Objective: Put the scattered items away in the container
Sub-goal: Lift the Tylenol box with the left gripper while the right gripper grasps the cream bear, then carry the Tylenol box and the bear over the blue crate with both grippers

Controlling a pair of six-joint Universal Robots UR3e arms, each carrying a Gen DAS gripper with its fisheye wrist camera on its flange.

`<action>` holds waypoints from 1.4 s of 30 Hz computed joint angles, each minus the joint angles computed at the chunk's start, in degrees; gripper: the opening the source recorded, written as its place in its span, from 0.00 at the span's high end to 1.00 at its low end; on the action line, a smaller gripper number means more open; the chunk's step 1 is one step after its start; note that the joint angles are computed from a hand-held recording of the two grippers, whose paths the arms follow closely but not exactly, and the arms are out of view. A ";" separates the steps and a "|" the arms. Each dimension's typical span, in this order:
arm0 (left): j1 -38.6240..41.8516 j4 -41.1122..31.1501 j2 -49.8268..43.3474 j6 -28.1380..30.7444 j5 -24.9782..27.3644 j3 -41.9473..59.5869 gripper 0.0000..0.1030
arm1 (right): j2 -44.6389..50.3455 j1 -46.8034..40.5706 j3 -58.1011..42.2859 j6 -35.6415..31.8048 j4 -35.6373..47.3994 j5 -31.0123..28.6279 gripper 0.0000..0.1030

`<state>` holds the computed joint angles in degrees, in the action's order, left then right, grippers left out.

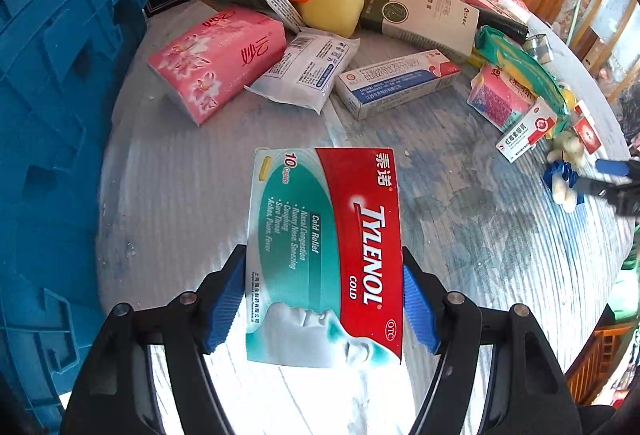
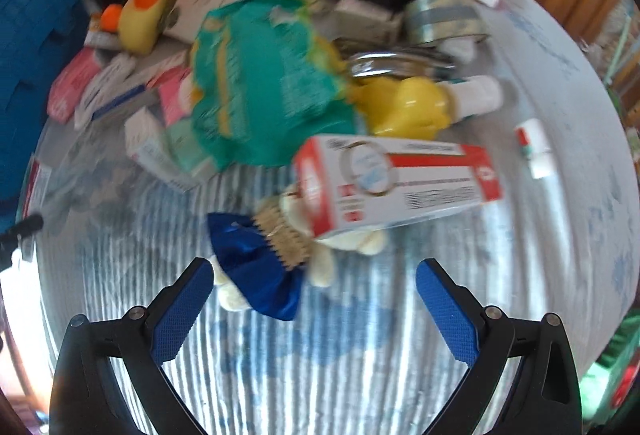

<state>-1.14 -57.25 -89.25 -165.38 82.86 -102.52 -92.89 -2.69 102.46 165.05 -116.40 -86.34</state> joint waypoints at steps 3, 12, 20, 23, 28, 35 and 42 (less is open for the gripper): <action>-0.22 -0.09 0.04 -0.91 0.44 0.21 0.32 | 2.58 1.97 0.70 0.16 -2.57 -0.74 0.23; 0.25 -0.46 2.16 -2.60 0.91 -0.39 0.32 | 1.71 2.28 0.36 -2.74 -1.37 2.35 0.73; 1.25 -0.79 5.88 -5.17 1.16 -2.04 0.32 | -6.16 0.49 -0.35 -8.00 7.29 6.73 0.80; 1.99 -1.40 7.61 -5.88 0.24 -2.42 0.32 | -10.37 -2.08 -0.95 -10.15 11.48 8.43 0.80; 4.28 -3.70 11.09 -7.57 -2.91 -2.74 0.32 | -14.16 -6.12 -1.69 -15.14 15.10 10.19 0.80; 4.13 -6.12 16.48 -7.22 -2.26 -3.30 0.32 | -17.27 -8.82 -6.45 -18.39 21.28 12.01 0.80; 0.72 -8.52 17.68 -9.15 0.74 1.37 0.32 | -18.51 -11.21 -11.42 -22.83 25.37 14.95 0.80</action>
<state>-0.42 -65.77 -71.58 -174.54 83.60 -101.14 -111.40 -13.91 91.04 142.22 -91.03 -71.39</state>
